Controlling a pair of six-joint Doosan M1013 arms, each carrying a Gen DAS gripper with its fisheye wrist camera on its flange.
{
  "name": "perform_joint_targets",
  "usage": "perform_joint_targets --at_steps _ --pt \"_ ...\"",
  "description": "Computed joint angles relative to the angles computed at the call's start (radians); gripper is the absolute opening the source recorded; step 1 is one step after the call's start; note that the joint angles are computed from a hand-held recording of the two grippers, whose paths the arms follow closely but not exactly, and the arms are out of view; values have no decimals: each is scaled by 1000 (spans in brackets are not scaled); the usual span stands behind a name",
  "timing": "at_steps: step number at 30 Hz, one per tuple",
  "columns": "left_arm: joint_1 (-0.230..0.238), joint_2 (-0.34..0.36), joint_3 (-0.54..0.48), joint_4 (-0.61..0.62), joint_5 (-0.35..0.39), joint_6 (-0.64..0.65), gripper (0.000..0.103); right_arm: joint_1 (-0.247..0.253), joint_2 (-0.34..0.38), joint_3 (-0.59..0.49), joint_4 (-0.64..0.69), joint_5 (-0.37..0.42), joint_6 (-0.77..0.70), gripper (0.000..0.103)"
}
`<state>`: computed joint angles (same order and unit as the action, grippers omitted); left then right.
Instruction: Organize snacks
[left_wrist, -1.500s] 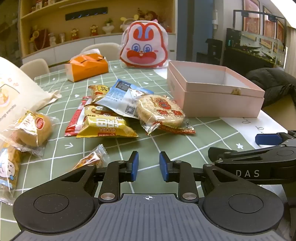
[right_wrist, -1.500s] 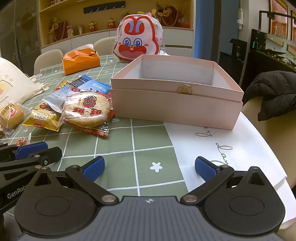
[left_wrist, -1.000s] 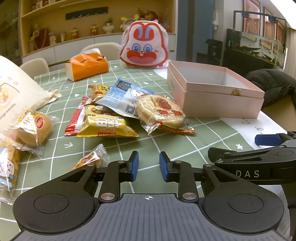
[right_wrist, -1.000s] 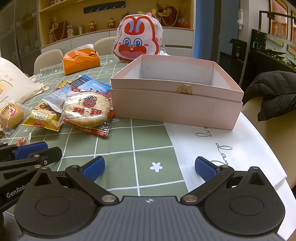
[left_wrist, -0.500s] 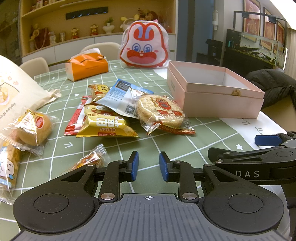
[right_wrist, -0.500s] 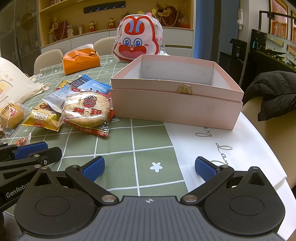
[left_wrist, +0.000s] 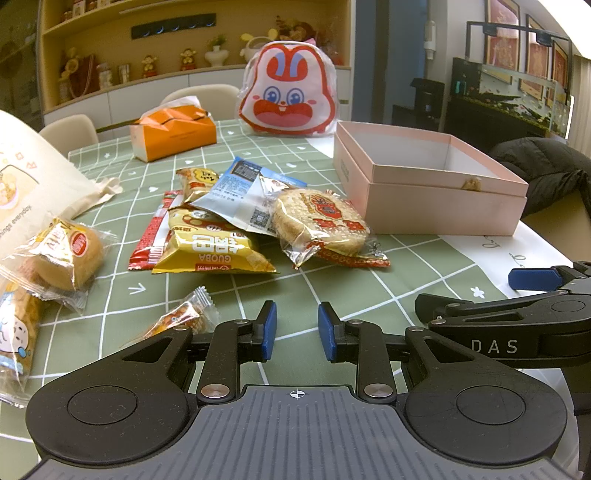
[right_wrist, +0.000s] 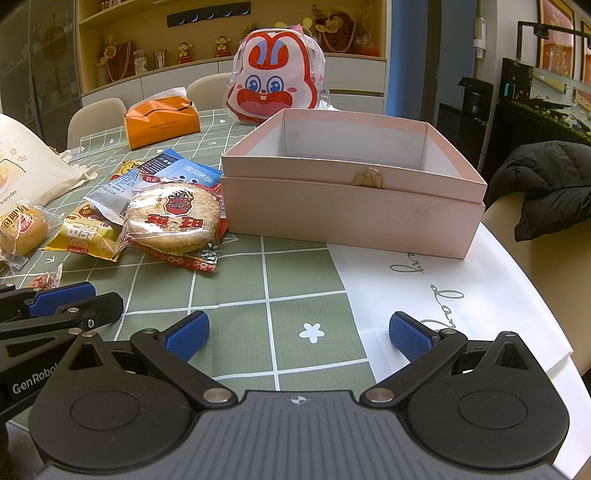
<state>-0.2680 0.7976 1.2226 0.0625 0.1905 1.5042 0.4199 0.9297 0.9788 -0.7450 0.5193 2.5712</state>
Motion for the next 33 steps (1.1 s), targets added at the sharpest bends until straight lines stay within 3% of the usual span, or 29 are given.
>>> perform_joint_targets --at_steps 33 --pt "0 0 0 -12 0 9 29 0 0 0 -1 0 1 103"
